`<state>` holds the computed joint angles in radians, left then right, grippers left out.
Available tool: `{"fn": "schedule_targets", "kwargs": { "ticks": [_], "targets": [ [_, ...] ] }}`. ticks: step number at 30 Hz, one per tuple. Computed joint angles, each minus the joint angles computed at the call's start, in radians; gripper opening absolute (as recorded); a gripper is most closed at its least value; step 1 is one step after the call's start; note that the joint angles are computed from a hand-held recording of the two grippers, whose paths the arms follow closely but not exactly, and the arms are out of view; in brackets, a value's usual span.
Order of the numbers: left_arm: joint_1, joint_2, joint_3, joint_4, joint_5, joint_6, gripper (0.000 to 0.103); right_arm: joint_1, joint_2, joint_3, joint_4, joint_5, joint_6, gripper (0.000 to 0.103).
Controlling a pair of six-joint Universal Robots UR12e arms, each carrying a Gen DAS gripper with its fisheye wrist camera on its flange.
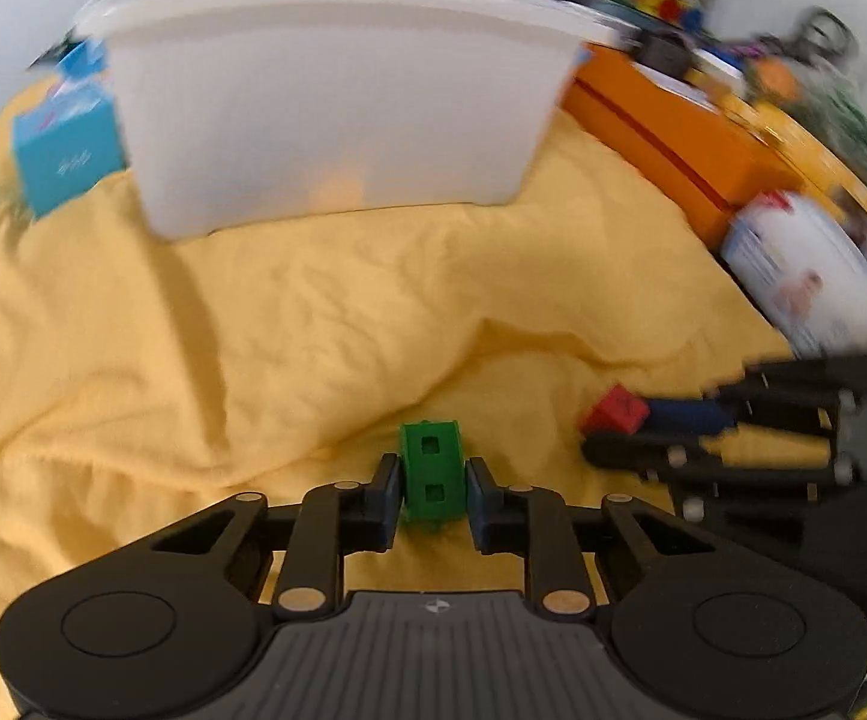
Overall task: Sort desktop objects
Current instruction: 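Carry the green brick and red cube over the white bin and open both tools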
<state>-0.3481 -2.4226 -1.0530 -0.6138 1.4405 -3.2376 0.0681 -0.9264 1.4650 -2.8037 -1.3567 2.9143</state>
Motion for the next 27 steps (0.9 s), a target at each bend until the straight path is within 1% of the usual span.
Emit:
{"fn": "schedule_targets", "kwargs": {
  "ticks": [2,4,7,9,11,13,15,17,18,19,21,23,24,25,26,27],
  "targets": [
    [0.007,0.012,-0.021,0.023,-0.043,0.018,0.025,-0.004,-0.003,0.002,-0.012,0.007,0.009,0.022],
    [0.013,0.024,-0.032,0.065,-0.067,0.023,0.025,-0.008,-0.004,0.002,-0.034,0.012,0.013,0.022],
    [0.019,0.034,-0.027,0.160,-0.070,0.030,0.025,-0.014,-0.003,-0.012,-0.087,0.013,0.026,0.022],
    [0.024,0.030,0.000,0.232,-0.062,0.023,0.025,-0.017,0.004,-0.035,-0.133,0.015,0.035,0.022],
    [0.029,0.012,0.049,0.287,-0.045,0.021,0.025,-0.018,0.020,-0.077,-0.190,0.020,0.041,0.022],
    [0.032,-0.015,0.113,0.325,-0.024,0.021,0.025,-0.017,0.046,-0.132,-0.233,0.024,0.048,0.022],
    [0.037,-0.056,0.205,0.328,-0.004,0.008,0.025,-0.015,0.078,-0.201,-0.257,0.033,0.068,0.022],
    [0.040,-0.104,0.307,0.327,0.017,0.003,0.025,-0.010,0.116,-0.285,-0.259,0.039,0.086,0.022],
    [0.038,-0.135,0.369,0.306,0.038,0.010,0.025,-0.007,0.133,-0.319,-0.263,0.035,0.085,0.022],
    [0.039,-0.158,0.416,0.278,0.045,0.011,0.025,-0.002,0.154,-0.367,-0.243,0.023,0.082,0.022],
    [0.039,-0.227,0.542,0.190,0.073,0.011,0.025,0.001,0.183,-0.432,-0.195,0.019,0.104,0.022],
    [0.027,-0.304,0.670,0.105,0.152,0.059,0.025,0.004,0.215,-0.498,-0.112,0.022,0.118,0.022],
    [0.022,-0.350,0.743,0.056,0.204,0.113,0.025,0.007,0.231,-0.524,-0.084,0.009,0.113,0.022],
    [0.022,-0.384,0.804,-0.018,0.220,0.139,0.025,0.012,0.248,-0.543,-0.078,-0.001,0.094,0.022],
    [0.027,-0.411,0.862,-0.105,0.194,0.124,0.025,0.015,0.263,-0.561,-0.052,-0.010,0.069,0.024],
    [0.032,-0.417,0.878,-0.158,0.163,0.100,0.026,0.017,0.272,-0.578,-0.001,-0.018,0.059,0.024]
  ]
}}
